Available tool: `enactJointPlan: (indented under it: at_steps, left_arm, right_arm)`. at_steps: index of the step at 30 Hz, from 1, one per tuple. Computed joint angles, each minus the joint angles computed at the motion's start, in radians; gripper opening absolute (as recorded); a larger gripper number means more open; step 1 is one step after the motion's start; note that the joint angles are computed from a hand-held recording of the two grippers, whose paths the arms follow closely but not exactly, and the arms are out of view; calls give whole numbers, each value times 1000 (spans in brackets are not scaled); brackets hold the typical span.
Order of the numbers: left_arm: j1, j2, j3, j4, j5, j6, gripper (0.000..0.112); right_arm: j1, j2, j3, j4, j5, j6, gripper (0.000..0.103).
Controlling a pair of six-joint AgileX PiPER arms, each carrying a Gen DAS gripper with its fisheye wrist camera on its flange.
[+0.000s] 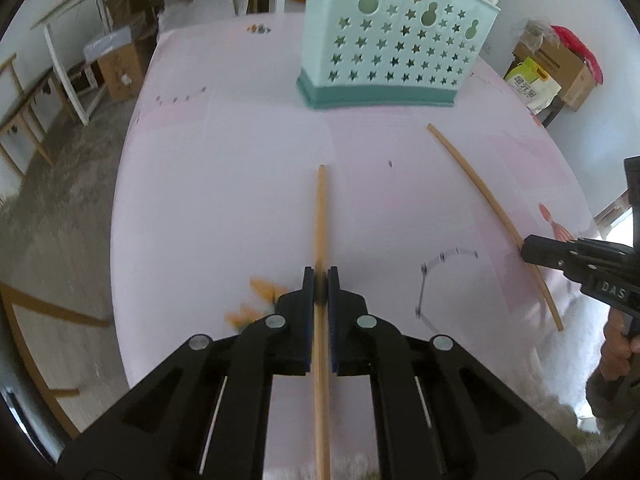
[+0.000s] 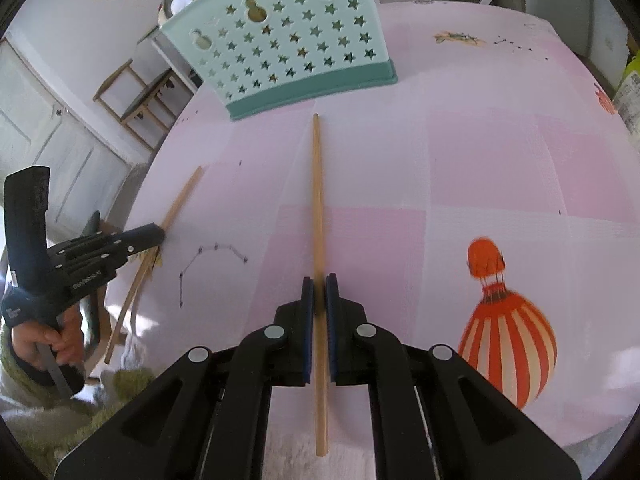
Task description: Organize utensils
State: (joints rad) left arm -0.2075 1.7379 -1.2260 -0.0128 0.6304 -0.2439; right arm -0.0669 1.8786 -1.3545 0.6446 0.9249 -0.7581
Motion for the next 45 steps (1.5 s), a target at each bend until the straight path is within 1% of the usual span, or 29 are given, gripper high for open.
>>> enactJointPlan:
  at_steps: [4,6,7,8,10,13,16,21,24,27,29,30,31,34,37,45]
  left_arm:
    - [1,-35,51,-17,-19,-4,6]
    - [4,-32,54,-34,-30,8,11]
    - [2,-24,44,-22,-31,-2,12]
    - [0,-16,33,-13,-28,-6,13]
    - [-6,10,2,2,-25,-8,15]
    - [-8,38,-36,41,-18,-23,15]
    - [-20,65,-72,104,-9,-66,15]
    - [-62,112,-132,261,23,-166,15]
    - [-63,124,-152,277,30,-177,15]
    - [-65,138,-173,291,44,-198,14]
    - [-74,144,-181,323,48,-231,13]
    - [-77,146,-182,332,49,-243,11]
    - [-84,148,-184,345,52,-257,9]
    - [-109,151,-185,395,61,-302,5]
    - [-121,149,-181,425,67,-332,5]
    - [-121,144,-173,425,65,-334,5]
  right_arm:
    - [10,-8,1,-31,12,-1,7]
    - [22,3,-21,-46,15,11,8]
    - [32,8,-35,-58,12,25,11]
    - [40,20,-54,-64,13,32,16]
    - [58,41,-86,-72,2,37,22]
    - [89,67,-125,-96,-29,57,23]
    - [117,96,-165,-116,-65,75,22]
    - [153,145,-241,-158,-96,124,20]
    - [175,167,-271,-189,-121,148,18]
    - [191,166,-267,-214,-154,160,16]
    - [203,157,-246,-236,-194,166,13]
    - [204,153,-240,-238,-200,168,10]
    - [201,153,-241,-228,-191,167,7]
    - [197,146,-233,-224,-182,171,7]
    - [192,133,-212,-218,-188,161,7]
    - [191,138,-220,-218,-179,174,7]
